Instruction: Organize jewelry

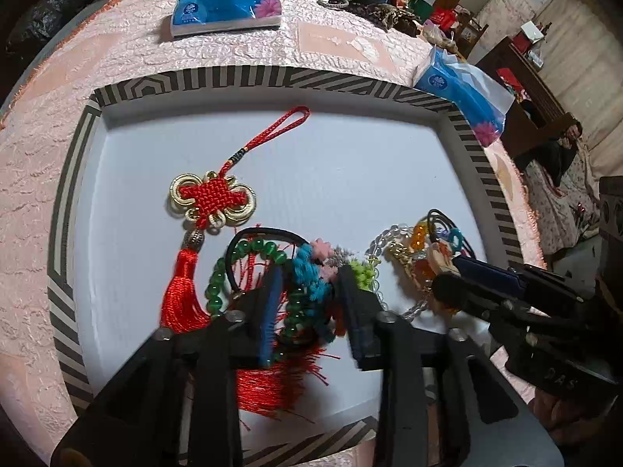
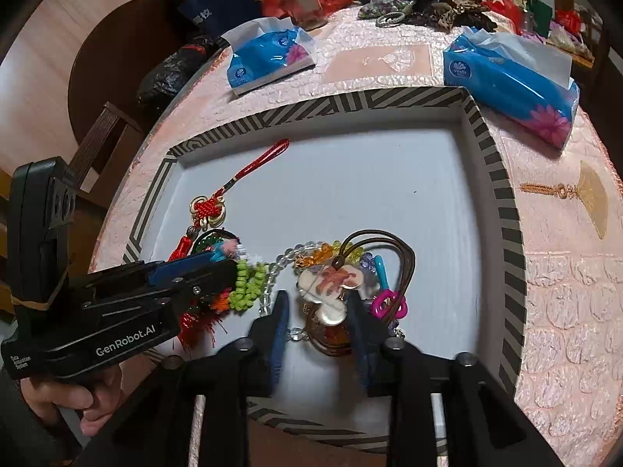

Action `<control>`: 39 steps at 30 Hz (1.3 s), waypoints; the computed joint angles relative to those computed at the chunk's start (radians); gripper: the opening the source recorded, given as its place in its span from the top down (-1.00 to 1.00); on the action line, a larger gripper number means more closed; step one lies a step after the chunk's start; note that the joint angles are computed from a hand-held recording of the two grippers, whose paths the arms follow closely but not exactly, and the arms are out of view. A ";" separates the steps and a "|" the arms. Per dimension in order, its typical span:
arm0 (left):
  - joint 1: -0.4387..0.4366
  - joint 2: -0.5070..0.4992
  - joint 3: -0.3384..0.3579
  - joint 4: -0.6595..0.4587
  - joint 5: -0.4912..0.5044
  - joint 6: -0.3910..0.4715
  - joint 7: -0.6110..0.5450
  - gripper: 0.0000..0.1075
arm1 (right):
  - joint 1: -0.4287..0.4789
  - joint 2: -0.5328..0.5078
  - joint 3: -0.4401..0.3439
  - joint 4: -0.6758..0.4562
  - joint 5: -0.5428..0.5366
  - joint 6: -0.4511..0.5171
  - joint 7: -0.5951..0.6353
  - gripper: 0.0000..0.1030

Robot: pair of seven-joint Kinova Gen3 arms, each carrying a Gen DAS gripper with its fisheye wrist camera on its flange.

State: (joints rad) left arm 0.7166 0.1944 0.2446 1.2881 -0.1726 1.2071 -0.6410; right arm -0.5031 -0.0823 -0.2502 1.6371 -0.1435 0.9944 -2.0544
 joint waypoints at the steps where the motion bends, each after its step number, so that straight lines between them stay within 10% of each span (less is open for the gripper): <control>1: 0.001 0.001 0.000 -0.002 0.000 0.002 0.002 0.13 | -0.002 -0.003 -0.006 -0.004 0.012 0.004 -0.008 0.28; 12: -0.052 -0.089 0.052 0.016 -0.013 -0.002 0.008 -0.48 | -0.004 -0.083 -0.055 -0.022 0.110 0.047 -0.115 0.24; 25: 0.384 -0.043 -0.029 -0.243 -0.471 0.459 0.091 -0.62 | 0.006 -0.156 -0.147 -0.076 0.159 0.185 -0.257 0.23; 30: 0.281 -0.053 0.082 -0.291 -0.419 0.500 0.190 -0.62 | 0.010 -0.168 -0.183 -0.127 0.166 0.280 -0.365 0.10; 39: 0.439 0.070 0.027 -0.527 -0.457 0.700 0.165 -0.63 | -0.017 -0.154 -0.310 -0.260 0.301 0.446 -0.472 -0.27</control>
